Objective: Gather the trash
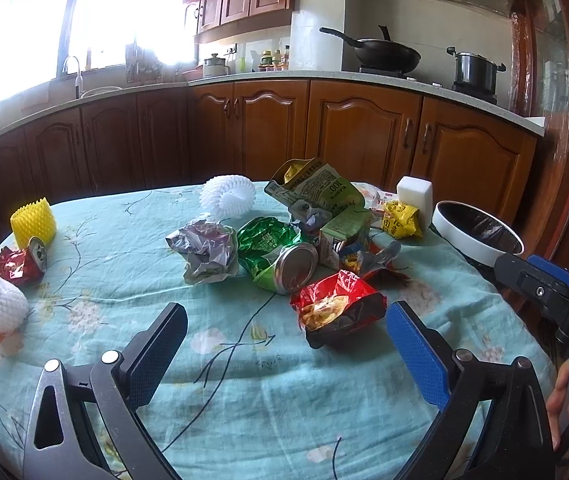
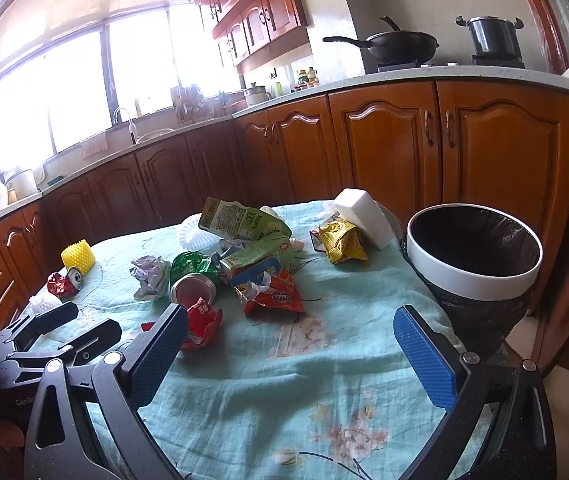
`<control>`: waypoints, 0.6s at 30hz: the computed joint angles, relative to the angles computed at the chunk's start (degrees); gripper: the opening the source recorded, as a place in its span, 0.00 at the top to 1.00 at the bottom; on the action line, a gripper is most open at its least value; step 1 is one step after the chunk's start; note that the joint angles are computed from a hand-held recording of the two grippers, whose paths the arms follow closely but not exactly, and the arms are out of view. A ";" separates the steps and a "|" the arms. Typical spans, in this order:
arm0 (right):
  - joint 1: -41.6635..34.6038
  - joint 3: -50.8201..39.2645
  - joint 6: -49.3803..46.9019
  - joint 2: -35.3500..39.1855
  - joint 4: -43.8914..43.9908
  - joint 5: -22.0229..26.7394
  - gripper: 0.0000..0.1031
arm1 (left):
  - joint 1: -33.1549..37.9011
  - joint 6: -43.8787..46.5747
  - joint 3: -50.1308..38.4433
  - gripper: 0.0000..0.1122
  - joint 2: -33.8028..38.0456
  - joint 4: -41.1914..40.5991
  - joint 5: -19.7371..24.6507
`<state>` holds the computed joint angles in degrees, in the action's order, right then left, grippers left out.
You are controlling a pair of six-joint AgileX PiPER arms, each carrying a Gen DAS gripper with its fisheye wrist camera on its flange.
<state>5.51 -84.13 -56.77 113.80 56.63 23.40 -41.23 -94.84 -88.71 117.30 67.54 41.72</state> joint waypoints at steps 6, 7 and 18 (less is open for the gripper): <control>-0.26 -2.43 1.58 1.83 -1.42 1.95 0.01 | 0.93 4.30 -2.45 0.16 1.60 -2.86 -0.91; -0.34 -3.38 2.57 2.43 -2.24 2.60 0.01 | 1.31 5.42 -3.10 0.17 1.97 -3.79 -1.30; 0.34 -26.50 21.49 16.22 -17.16 16.74 0.24 | 6.46 19.88 -9.45 0.28 5.47 -17.32 -6.43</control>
<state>5.85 -110.62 -35.28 130.02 39.48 40.14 -34.77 -74.96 -98.16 122.76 50.22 35.29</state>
